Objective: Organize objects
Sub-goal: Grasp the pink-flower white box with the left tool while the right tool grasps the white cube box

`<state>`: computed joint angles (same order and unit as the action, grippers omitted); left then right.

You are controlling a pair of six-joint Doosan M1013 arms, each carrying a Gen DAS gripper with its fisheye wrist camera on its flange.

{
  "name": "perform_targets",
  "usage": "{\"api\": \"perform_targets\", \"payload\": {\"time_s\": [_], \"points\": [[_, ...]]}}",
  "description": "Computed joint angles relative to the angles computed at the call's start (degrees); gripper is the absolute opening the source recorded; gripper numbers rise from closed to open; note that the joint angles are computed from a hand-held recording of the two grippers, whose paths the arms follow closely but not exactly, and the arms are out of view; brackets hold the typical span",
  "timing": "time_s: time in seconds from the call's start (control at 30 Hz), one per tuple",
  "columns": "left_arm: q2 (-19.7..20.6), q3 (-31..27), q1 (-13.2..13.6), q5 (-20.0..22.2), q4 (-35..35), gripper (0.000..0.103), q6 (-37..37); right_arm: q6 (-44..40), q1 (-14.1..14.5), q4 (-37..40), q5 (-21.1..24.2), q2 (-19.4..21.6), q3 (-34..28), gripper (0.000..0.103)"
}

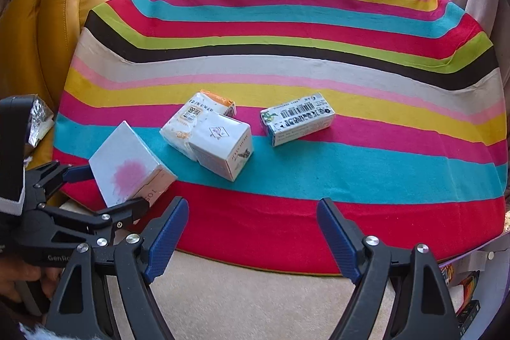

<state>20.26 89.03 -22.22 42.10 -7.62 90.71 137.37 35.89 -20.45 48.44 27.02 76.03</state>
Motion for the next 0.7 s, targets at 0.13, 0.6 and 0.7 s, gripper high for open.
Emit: {"api": "perform_targets", "payload": {"time_s": [0.13, 0.6, 0.7], "points": [[-1.5, 2.1, 0.4, -3.7, 4.1, 0.094, -7.7, 1.2, 0.3, -1.0, 1.0, 2.0, -2.9, 0.083], [-2.1, 3.9, 0.9, -7.8, 4.4, 0.094, -14.7, 9.0, 1.2, -7.4, 9.0, 8.3, -11.4, 0.077], [-2.1, 4.1, 1.0, -8.0, 4.2, 0.094, -14.9, 8.6, 1.0, -6.5, 10.0, 8.8, -11.7, 0.062]]}}
